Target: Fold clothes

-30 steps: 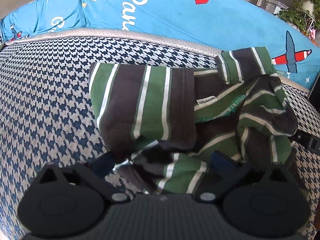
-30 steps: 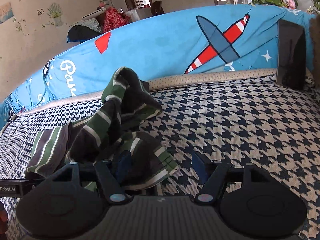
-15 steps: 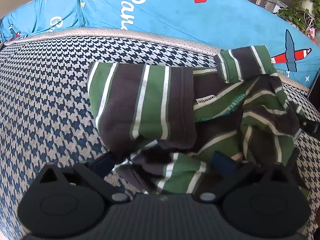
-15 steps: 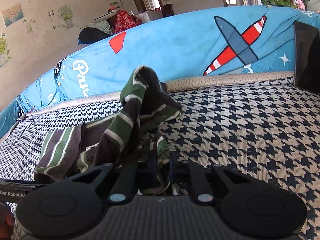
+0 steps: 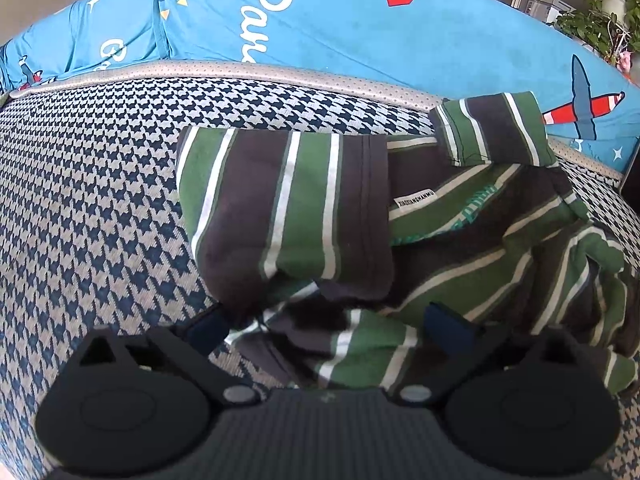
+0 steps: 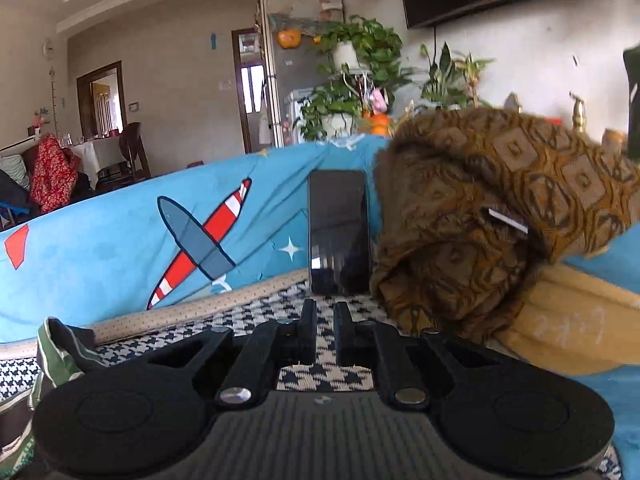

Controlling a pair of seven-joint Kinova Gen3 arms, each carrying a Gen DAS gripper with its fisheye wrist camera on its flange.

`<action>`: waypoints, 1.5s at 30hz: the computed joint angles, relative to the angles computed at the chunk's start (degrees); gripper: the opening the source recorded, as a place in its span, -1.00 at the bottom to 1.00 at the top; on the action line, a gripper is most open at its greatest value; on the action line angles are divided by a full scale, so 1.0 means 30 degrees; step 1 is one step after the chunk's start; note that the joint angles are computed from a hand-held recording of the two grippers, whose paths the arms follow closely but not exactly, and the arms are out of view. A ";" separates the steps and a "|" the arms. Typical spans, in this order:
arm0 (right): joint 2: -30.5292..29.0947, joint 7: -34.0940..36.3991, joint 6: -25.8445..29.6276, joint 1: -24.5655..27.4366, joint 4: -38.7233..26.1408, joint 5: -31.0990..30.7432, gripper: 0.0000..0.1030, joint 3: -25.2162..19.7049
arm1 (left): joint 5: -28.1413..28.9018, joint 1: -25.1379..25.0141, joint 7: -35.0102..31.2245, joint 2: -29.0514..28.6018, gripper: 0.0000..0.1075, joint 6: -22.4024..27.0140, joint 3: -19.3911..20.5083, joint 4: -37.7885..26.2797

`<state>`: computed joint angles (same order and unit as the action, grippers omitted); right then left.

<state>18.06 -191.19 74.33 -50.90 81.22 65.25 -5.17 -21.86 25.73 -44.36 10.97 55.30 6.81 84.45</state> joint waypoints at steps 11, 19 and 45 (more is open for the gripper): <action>-0.2750 0.0915 -0.4731 0.0933 0.2617 -0.2977 -0.37 -0.1791 | -0.1719 0.0556 0.0223 -0.1184 0.92 -0.1350 0.0329 0.2057; -0.3909 0.0707 -0.5005 0.0228 0.3897 -0.3315 0.06 -0.3324 | -0.1388 -0.0145 0.1139 -0.2757 0.92 -0.1828 0.1051 0.4037; -0.1403 0.4222 -0.6953 -0.1375 0.2858 -0.3739 -0.77 -0.1934 | -0.2320 -0.0567 0.3089 -0.3965 0.92 -0.1400 0.2476 0.6413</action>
<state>13.85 -178.52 53.47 -55.03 89.80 54.03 -10.97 -28.82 24.03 -35.09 -0.93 51.10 14.23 103.69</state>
